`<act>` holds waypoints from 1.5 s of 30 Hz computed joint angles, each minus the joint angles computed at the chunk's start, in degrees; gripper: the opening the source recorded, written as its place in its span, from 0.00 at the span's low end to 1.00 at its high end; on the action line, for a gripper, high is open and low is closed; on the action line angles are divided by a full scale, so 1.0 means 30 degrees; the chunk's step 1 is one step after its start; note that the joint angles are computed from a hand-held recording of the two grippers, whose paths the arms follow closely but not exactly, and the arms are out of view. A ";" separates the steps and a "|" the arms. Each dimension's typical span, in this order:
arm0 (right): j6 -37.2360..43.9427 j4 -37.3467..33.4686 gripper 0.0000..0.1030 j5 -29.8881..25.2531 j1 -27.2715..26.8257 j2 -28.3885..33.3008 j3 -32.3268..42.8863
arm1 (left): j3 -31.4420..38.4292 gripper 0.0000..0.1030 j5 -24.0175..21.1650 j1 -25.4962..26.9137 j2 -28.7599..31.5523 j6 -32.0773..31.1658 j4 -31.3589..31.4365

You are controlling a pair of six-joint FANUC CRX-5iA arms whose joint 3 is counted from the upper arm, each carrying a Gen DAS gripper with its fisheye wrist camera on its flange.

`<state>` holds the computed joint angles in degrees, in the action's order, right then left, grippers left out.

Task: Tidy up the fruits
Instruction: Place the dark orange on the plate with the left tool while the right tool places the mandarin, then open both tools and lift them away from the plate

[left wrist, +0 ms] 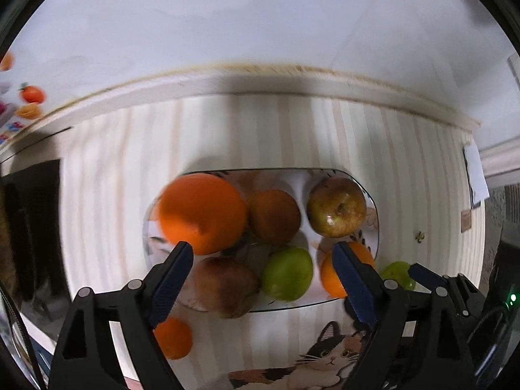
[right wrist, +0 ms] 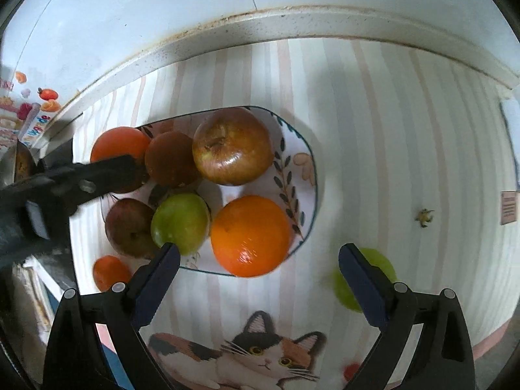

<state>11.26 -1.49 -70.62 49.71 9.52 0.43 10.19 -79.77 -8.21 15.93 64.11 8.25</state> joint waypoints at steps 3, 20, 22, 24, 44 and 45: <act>-0.0779 0.0507 0.97 -0.0287 0.0502 -0.0300 -0.0095 | -0.0795 0.85 0.0748 0.0505 -0.0993 -0.0133 0.0168; -0.5048 0.5580 0.97 -0.3291 0.4563 -0.0741 0.1184 | -0.6556 0.85 0.3780 0.4329 -0.7875 -0.3387 0.2032; -0.5206 0.6024 0.97 -0.3682 0.4922 -0.0653 0.1443 | -0.6864 0.85 0.3778 0.4593 -0.8297 -0.3785 0.2273; -0.5273 0.6359 0.97 -0.4080 0.5222 -0.0565 0.1731 | -0.7132 0.85 0.3778 0.4862 -0.8772 -0.4112 0.2525; -1.0536 0.3794 0.97 0.0511 0.4064 -0.5773 -0.5507 | -0.7535 0.85 0.2985 0.5810 -0.6747 -0.1364 0.1053; -1.0361 0.3275 0.97 0.0995 0.3750 -0.5906 -0.5957 | -0.7491 0.85 0.2913 0.5763 -0.6422 -0.1158 0.0858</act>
<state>-19.82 8.33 -67.64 60.96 -8.19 -17.44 -12.28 -71.03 9.08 -3.34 60.63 10.82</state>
